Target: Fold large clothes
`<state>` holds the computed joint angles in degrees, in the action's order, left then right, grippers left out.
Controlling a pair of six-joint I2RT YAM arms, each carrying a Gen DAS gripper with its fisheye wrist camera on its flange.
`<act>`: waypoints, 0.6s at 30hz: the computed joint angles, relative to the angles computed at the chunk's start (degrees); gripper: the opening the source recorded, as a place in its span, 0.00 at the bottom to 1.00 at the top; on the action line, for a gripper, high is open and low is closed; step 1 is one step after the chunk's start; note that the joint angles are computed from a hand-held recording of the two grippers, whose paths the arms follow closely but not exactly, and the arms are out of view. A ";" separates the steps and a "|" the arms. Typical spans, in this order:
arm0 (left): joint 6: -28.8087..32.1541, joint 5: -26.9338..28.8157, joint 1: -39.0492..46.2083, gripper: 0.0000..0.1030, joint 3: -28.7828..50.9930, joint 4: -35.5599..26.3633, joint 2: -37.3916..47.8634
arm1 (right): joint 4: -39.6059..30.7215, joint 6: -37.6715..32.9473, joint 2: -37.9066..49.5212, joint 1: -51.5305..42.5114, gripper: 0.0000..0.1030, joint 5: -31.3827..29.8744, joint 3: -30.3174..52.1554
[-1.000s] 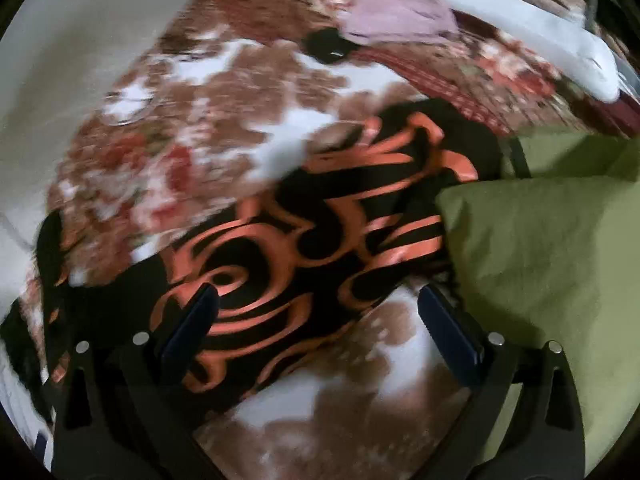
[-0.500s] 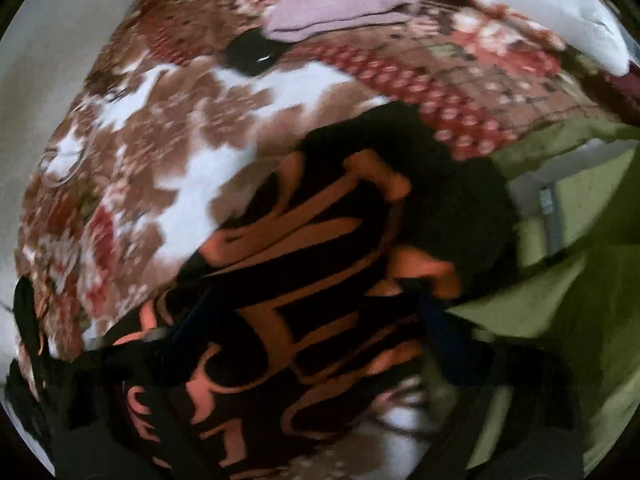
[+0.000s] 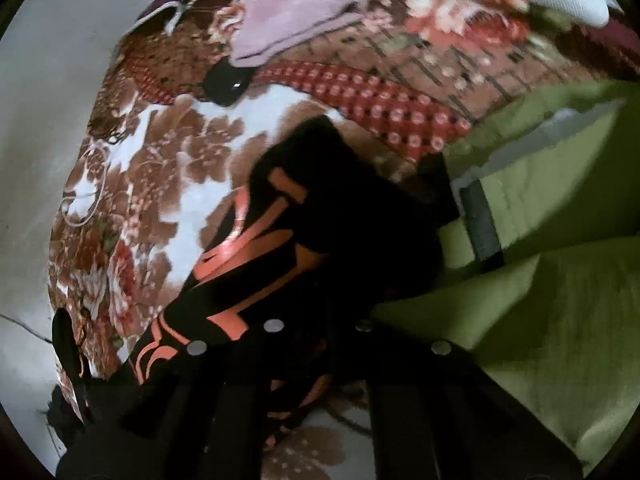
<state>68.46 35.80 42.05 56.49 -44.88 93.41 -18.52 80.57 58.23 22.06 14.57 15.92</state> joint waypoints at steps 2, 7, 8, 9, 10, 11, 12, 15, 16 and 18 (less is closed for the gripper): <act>0.59 -0.10 2.10 0.95 1.69 -1.18 1.27 | -2.98 0.58 -1.07 0.53 0.05 0.31 1.69; 2.12 -1.23 9.43 0.95 7.62 -2.73 6.54 | -9.53 0.02 -4.69 2.29 0.05 1.95 6.13; 2.20 -1.71 10.69 0.95 8.80 -2.92 7.71 | -10.78 -0.19 -5.25 2.58 0.05 2.22 6.99; 1.98 -2.03 11.39 0.95 9.91 -3.20 8.82 | -11.74 -0.32 -5.68 2.68 0.05 2.37 7.62; 1.90 -2.39 12.30 0.95 11.49 -4.11 10.15 | -12.50 -0.39 -6.25 2.69 0.05 2.44 7.94; 1.72 -2.61 12.98 0.95 12.66 -4.79 11.03 | -13.22 -0.42 -6.52 2.77 0.05 2.48 8.46; 1.65 -2.61 13.55 0.95 13.75 -5.40 11.69 | -13.89 -0.53 -6.68 2.94 0.05 2.54 9.10; 2.46 -2.04 14.54 0.95 15.16 -6.50 12.28 | -17.41 -0.83 -3.99 3.53 0.05 2.73 12.66; 2.87 -2.22 14.35 0.95 14.64 -5.77 12.14 | -16.81 -1.79 -2.73 2.35 0.06 0.70 12.86; 2.28 -2.86 13.43 0.95 13.07 -4.04 11.45 | -15.67 -3.70 0.02 -1.36 0.12 -3.27 12.27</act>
<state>70.74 32.94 55.48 69.56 -48.92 104.86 -34.19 76.87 58.25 20.70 11.30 28.19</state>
